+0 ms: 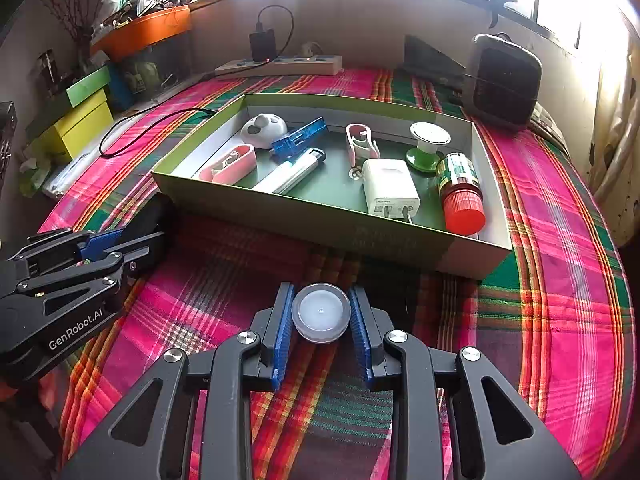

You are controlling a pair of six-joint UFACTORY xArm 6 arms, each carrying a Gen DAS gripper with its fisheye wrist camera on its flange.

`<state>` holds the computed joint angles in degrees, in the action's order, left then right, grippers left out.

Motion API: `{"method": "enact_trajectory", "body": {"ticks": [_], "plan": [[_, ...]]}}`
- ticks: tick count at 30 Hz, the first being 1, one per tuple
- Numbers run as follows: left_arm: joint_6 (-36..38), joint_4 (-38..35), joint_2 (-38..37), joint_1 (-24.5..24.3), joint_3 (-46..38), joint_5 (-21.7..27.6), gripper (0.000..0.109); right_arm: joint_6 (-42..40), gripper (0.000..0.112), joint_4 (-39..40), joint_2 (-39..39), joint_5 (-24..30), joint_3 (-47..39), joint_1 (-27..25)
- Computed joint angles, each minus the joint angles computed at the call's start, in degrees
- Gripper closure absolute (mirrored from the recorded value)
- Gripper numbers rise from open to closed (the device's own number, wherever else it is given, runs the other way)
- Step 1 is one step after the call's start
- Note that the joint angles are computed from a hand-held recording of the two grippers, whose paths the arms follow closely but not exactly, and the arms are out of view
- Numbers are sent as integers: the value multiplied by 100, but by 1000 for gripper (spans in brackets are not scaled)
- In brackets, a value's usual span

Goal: Organize rigid objects
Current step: 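Lift and carry the flashlight in the left gripper to the tray while the right carries the container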

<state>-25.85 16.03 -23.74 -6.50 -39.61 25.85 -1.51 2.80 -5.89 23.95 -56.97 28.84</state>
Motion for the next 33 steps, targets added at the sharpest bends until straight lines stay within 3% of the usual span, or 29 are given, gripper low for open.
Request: {"method": "enact_trajectory", "body": {"ticks": [33], "plan": [[-152, 195, -611, -247, 151, 94, 86, 56, 84, -73, -415, -65, 100, 27]]}}
